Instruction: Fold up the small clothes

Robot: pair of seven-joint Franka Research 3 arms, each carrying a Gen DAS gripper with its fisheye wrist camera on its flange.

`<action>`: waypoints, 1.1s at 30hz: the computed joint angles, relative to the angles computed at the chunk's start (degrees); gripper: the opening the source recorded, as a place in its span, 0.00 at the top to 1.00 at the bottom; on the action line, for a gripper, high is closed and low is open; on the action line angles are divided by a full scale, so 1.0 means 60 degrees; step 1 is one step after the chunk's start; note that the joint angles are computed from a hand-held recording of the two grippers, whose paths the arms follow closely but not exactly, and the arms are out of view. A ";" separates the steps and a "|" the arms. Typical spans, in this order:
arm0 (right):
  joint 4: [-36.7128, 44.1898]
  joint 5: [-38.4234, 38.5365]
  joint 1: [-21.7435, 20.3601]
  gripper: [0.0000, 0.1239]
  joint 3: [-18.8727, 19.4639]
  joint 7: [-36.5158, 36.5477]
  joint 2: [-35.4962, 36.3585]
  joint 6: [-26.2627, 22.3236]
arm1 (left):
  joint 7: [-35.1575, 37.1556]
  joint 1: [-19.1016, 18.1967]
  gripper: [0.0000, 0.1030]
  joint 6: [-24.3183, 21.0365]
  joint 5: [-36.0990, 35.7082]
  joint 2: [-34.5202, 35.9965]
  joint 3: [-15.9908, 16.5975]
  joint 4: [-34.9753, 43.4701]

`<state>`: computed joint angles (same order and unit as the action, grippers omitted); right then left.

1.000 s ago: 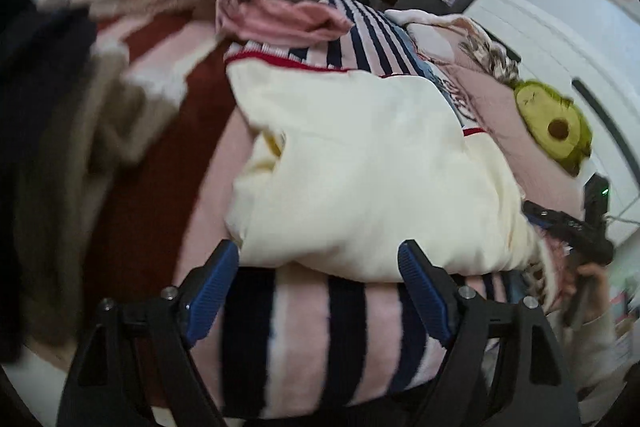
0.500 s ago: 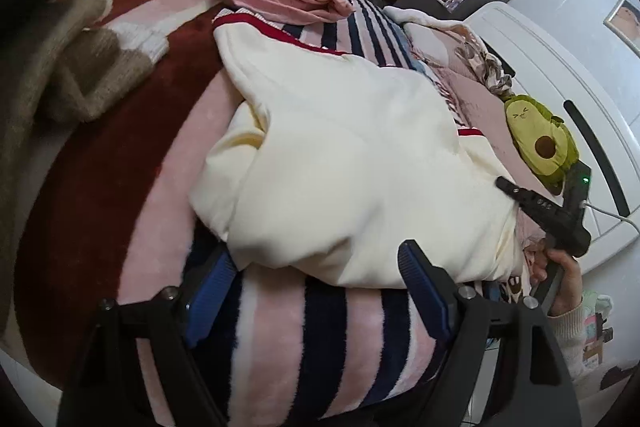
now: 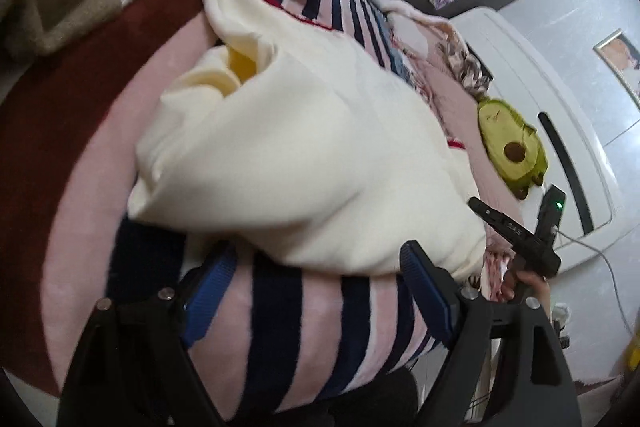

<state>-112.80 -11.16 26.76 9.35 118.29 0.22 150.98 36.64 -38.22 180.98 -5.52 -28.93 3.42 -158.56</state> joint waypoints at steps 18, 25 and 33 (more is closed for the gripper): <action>0.0773 0.6264 0.1096 0.79 0.0713 -0.6417 0.1113 -0.0416 | -0.2248 0.5009 0.81 -0.1456 0.3204 0.1023 -0.4090 0.2181; 0.0086 0.6694 0.1126 0.81 0.0685 -0.6219 0.0672 -0.0109 | -0.2195 0.4966 0.86 -0.2448 0.5099 0.1389 -0.4323 0.3674; -0.1156 0.7581 0.0936 0.78 0.0452 -0.6247 -0.0706 0.1019 | -0.1609 0.4153 0.90 -0.3335 0.6190 0.2554 -0.4268 0.5578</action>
